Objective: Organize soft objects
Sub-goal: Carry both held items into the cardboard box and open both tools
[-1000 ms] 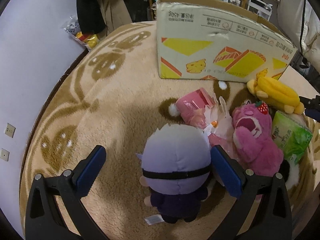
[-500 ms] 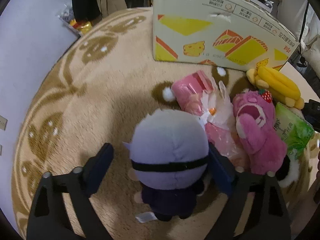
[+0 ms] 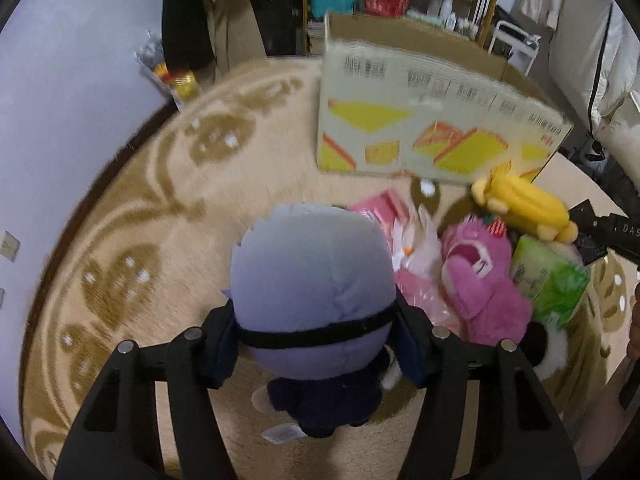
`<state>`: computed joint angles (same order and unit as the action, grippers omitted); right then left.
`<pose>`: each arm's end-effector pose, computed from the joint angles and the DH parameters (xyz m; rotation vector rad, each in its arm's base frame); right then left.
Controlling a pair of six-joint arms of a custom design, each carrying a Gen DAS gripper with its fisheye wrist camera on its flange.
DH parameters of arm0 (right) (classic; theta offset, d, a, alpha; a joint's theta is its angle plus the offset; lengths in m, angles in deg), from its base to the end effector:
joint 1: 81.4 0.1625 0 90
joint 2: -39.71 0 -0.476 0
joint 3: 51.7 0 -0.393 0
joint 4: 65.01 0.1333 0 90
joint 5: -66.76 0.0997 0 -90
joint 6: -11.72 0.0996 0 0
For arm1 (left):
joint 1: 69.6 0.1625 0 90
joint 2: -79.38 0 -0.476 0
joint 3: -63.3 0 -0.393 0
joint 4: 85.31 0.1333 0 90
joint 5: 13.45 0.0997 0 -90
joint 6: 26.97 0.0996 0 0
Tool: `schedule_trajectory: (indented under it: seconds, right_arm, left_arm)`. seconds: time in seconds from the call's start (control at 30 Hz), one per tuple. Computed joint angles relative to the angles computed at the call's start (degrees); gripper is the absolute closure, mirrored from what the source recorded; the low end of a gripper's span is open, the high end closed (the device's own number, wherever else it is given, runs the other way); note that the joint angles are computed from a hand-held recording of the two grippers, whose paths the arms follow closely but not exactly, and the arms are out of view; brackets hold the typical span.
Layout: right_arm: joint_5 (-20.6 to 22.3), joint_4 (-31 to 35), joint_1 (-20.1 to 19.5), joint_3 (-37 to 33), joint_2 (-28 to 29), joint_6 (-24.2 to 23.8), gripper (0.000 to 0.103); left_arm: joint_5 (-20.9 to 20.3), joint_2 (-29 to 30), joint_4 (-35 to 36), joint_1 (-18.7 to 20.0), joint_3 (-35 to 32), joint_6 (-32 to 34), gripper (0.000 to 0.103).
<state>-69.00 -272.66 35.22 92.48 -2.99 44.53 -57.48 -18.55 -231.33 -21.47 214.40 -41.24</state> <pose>0.2287 -0.3180 0.0612 -0.2799 -2.4465 0.8174 -0.0296 -0.3400 0.2552 0.5485 2.3395 -0.5323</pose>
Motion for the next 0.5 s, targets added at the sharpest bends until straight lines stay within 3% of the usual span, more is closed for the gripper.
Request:
schedule_trajectory:
  seconds: [0.23,0.37,0.5]
  right_arm:
    - [-3.96,-6.65,5.02,-1.89,0.88,-8.46,0.081]
    - [-5.16,-8.76,7.35,-3.27,0.48,-12.26,0.081]
    - [-6.42,-8.92,9.98,-5.05,-0.09,-14.95,0.081]
  left_arm:
    - [3.77,-5.32,4.41,-5.81,0.65,-3.04,0.041]
    - [7.45,-4.94,3.55,-8.49,0.32,-2.92,0.041]
    - [6.65,-3.57,0.78,-9.11,-1.42,-1.60,0.041]
